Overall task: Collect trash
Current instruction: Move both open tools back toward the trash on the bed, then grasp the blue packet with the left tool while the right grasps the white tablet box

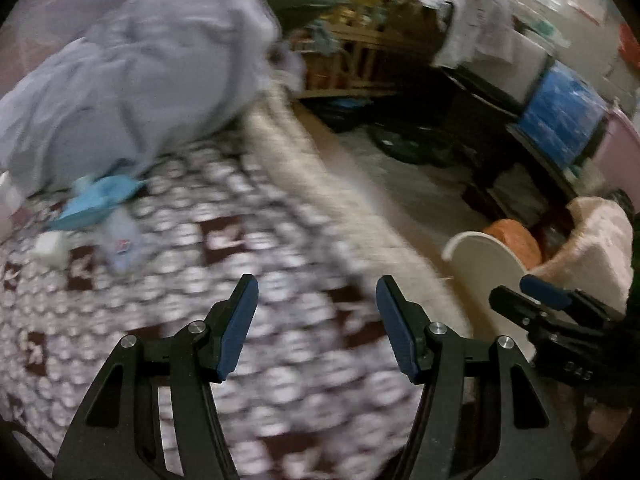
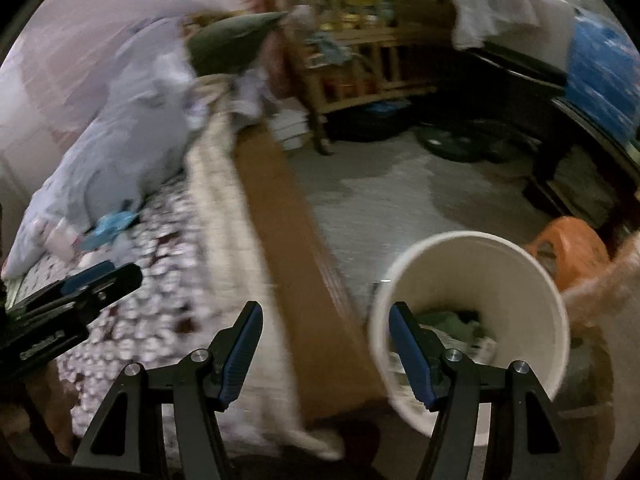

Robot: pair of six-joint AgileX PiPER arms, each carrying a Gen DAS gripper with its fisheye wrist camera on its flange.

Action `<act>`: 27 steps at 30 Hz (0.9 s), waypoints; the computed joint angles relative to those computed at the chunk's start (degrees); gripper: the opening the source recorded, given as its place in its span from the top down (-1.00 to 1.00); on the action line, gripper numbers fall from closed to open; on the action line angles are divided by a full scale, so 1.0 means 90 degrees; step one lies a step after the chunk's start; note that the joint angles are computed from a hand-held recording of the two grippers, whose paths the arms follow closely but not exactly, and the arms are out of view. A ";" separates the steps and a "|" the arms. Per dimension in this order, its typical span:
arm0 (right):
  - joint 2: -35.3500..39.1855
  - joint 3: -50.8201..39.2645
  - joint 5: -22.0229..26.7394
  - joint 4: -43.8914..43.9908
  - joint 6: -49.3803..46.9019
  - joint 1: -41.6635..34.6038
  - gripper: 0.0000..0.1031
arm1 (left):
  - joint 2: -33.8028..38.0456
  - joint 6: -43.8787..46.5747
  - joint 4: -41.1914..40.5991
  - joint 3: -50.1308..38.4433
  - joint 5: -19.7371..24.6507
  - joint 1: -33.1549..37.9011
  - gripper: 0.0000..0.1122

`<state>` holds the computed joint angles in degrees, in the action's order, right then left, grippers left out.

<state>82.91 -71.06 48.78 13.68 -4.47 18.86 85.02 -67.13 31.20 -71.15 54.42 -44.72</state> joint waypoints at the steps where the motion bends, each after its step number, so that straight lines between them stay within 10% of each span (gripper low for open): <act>1: 0.0058 -0.0060 -0.0019 -0.0027 0.0086 0.0194 -0.23 | -0.0208 -0.0005 0.0003 0.0219 0.0048 0.0105 -0.07; 15: 0.1934 -0.1821 0.0039 -0.0417 0.1258 0.2641 -0.23 | -0.2282 0.2040 -0.1287 0.1993 -0.0052 0.3509 -0.07; 21: 0.2516 -0.2392 0.0085 -0.0333 0.1268 0.2880 -0.23 | -0.1711 0.4153 -0.3098 0.1656 -0.0975 0.5523 -0.07; 27: 0.3013 -0.3007 0.0348 -0.0252 0.1081 0.2824 -0.23 | -0.0052 0.4605 -0.3114 0.0584 -0.1059 0.5814 -0.08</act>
